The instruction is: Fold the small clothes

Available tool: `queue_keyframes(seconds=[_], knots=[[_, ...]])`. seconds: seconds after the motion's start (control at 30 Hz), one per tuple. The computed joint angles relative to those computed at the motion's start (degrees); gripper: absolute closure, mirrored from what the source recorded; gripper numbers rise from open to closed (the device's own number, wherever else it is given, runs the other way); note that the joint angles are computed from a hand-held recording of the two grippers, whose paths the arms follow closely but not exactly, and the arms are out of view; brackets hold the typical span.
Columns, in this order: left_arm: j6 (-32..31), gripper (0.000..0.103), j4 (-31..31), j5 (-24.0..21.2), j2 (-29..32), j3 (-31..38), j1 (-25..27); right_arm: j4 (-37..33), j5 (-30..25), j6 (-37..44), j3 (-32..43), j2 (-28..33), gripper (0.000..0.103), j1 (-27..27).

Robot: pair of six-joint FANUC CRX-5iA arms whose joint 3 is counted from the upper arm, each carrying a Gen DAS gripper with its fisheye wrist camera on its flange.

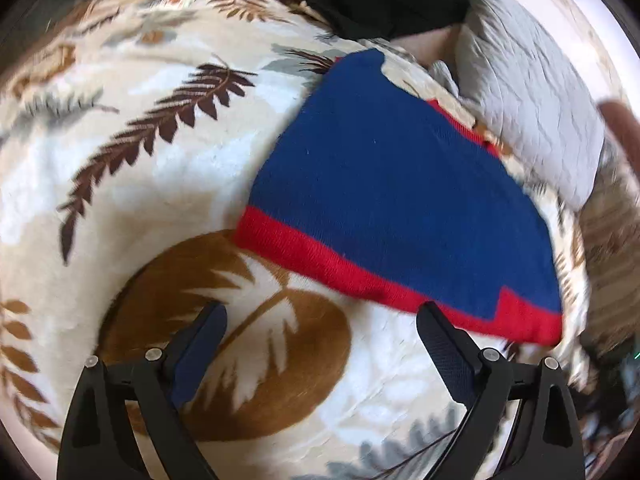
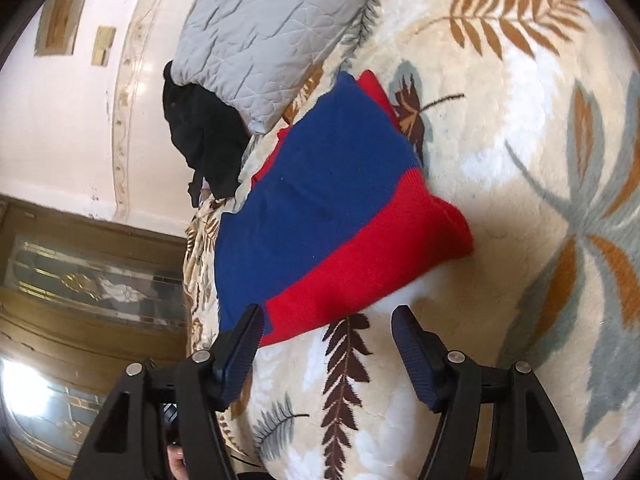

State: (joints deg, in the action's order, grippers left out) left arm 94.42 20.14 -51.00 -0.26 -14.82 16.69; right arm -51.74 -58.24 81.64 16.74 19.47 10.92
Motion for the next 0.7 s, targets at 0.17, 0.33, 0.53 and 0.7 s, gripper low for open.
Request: queue_keyframes(seconds=[0.17, 0.33, 0.53, 0.7], knots=[[-4.14, 0.008, 10.63, 4.1, -0.06, -4.36, 1.37, -1.25, -0.49, -1.64, 1.1, 1.63, 0.033, 0.37], [-7.19, 0.026, 17.43, 7.72, -0.51, -7.56, 1.39, -0.67, -0.06, -2.02, 1.64, 2.25, 0.033, 1.32], [-6.24, 0.052, 18.79, 10.16, 0.24, -7.97, 0.6, -0.14, 1.65, -4.43, 1.25, 3.14, 0.033, 1.73], [-6.81, 0.045, 21.63, 13.46, 0.69, -9.04, -0.37, -2.27, 7.09, -3.88, -0.24, 2.81, 0.034, 1.56]])
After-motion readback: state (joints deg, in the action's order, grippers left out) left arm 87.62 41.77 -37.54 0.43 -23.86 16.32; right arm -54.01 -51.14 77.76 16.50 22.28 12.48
